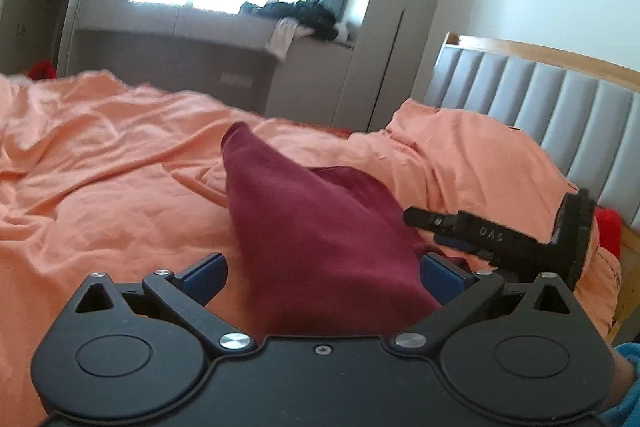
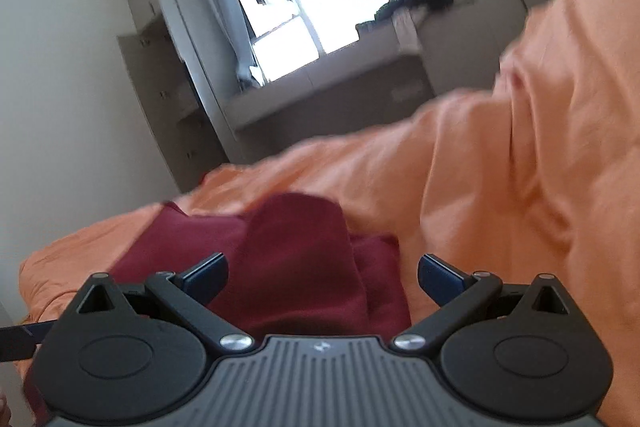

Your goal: Fold small clothes

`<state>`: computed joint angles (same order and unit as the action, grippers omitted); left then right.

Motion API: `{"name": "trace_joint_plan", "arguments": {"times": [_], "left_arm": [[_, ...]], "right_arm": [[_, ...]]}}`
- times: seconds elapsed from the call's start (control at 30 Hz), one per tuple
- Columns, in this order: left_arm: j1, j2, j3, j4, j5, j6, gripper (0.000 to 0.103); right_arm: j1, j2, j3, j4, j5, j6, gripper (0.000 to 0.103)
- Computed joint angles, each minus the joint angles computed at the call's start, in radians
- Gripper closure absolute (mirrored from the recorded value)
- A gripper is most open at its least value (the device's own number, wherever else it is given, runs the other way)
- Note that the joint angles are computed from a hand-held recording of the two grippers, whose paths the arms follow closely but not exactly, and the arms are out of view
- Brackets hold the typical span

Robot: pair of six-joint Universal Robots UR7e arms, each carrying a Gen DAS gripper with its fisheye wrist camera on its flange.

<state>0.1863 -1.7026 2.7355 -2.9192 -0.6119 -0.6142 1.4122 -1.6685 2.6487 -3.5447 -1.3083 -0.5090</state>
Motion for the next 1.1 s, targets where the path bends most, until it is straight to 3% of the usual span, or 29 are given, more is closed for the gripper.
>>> {"name": "trace_joint_plan", "arguments": {"times": [0.07, 0.2, 0.33, 0.43, 0.63, 0.87, 1.03, 1.1], "left_arm": [[0.057, 0.029, -0.031, -0.042, -0.039, 0.072, 0.001], [0.143, 0.069, -0.078, 0.002, -0.061, 0.080, 0.000], [0.188, 0.070, -0.104, 0.048, -0.094, 0.032, 0.000], [0.190, 0.073, -0.106, 0.060, -0.092, 0.029, 0.000], [0.193, 0.077, -0.110, 0.069, -0.092, 0.026, 0.000], [0.184, 0.076, -0.109, 0.080, -0.079, 0.011, 0.000], [0.162, 0.074, -0.097, 0.078, -0.054, 0.009, 0.001], [0.159, 0.072, -0.094, 0.071, -0.058, 0.020, 0.005]], "right_arm": [[-0.011, 0.005, -0.030, 0.094, -0.002, 0.019, 0.000], [-0.124, -0.011, -0.007, 0.132, 0.156, 0.046, 0.000], [-0.191, -0.036, 0.018, 0.188, 0.282, -0.046, 0.000], [-0.179, 0.002, 0.029, 0.117, 0.273, -0.078, 0.000], [-0.170, 0.061, 0.029, 0.042, 0.273, -0.047, 0.000], [-0.182, 0.046, 0.074, -0.006, 0.277, -0.052, 0.000], [-0.127, 0.101, 0.096, -0.158, 0.199, -0.050, 0.002], [-0.104, 0.128, 0.109, -0.230, 0.173, -0.071, 0.006]]}}
